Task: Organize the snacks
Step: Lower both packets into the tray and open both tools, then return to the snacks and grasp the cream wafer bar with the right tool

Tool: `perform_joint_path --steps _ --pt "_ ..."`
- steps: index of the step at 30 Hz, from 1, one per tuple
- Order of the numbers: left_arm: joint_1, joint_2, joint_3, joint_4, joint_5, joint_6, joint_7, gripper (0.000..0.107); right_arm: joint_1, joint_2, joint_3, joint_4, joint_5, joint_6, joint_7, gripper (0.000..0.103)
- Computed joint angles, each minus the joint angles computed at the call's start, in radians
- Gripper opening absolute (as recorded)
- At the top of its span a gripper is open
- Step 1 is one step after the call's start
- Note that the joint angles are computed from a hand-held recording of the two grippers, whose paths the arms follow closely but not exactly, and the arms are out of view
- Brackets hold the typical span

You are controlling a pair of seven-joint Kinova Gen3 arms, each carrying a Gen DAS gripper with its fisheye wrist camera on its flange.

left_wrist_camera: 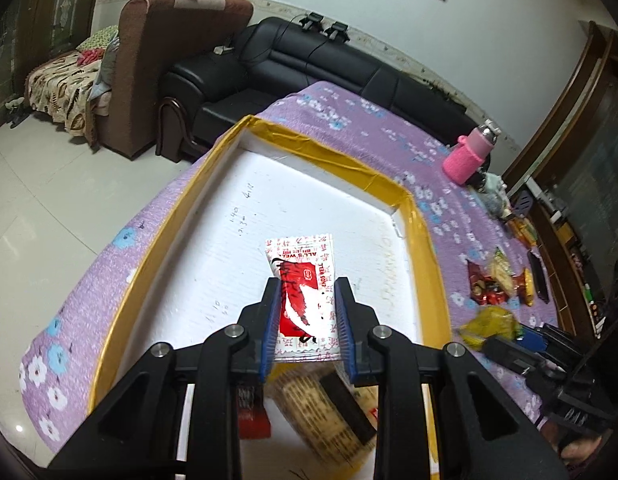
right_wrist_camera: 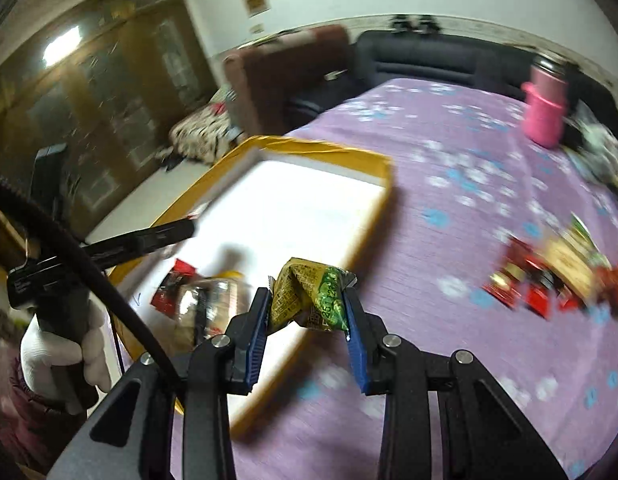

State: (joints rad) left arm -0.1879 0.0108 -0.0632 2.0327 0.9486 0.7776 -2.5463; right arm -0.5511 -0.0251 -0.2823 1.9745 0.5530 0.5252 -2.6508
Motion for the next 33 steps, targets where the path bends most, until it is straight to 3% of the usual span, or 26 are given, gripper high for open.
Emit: perform_joint_path --steps 8,13,14,16,18,23,28,30,33 --pt "-0.033 0.041 -0.007 -0.025 0.024 0.07 -0.019 0.032 -0.085 0.194 0.064 -0.163 -0.032 0.057 0.121 0.035" --pt "-0.078 0.041 -0.02 -0.018 0.065 0.136 -0.045 0.056 -0.13 0.22 0.126 -0.169 -0.035 0.035 0.097 0.05" --pt "-0.086 0.039 -0.025 -0.016 0.075 0.153 -0.043 0.06 -0.135 0.217 0.131 -0.168 -0.035 0.029 0.092 0.051" --pt "-0.101 0.03 -0.034 -0.009 0.088 0.177 -0.026 0.081 -0.143 0.2 0.139 -0.154 -0.031 0.01 0.073 0.051" --pt "-0.112 0.02 -0.072 0.006 0.125 0.234 -0.032 0.087 -0.163 0.173 0.146 -0.138 0.008 0.01 0.022 0.051" --pt "-0.188 -0.001 -0.097 0.065 0.218 0.402 -0.101 0.089 -0.154 0.072 0.116 -0.057 0.133 0.005 -0.142 0.053" --pt "-0.171 -0.123 -0.112 0.124 0.231 0.385 -0.12 0.089 -0.077 -0.02 0.044 0.01 0.164 -0.013 -0.222 0.056" --pt "-0.153 -0.15 -0.116 0.122 0.206 0.393 -0.076 0.089 -0.018 -0.038 0.014 0.02 0.12 -0.053 -0.189 0.056" --pt "-0.132 -0.205 -0.128 0.127 0.165 0.381 -0.021 0.089 -0.029 0.017 0.055 -0.024 0.017 -0.087 -0.067 0.056"
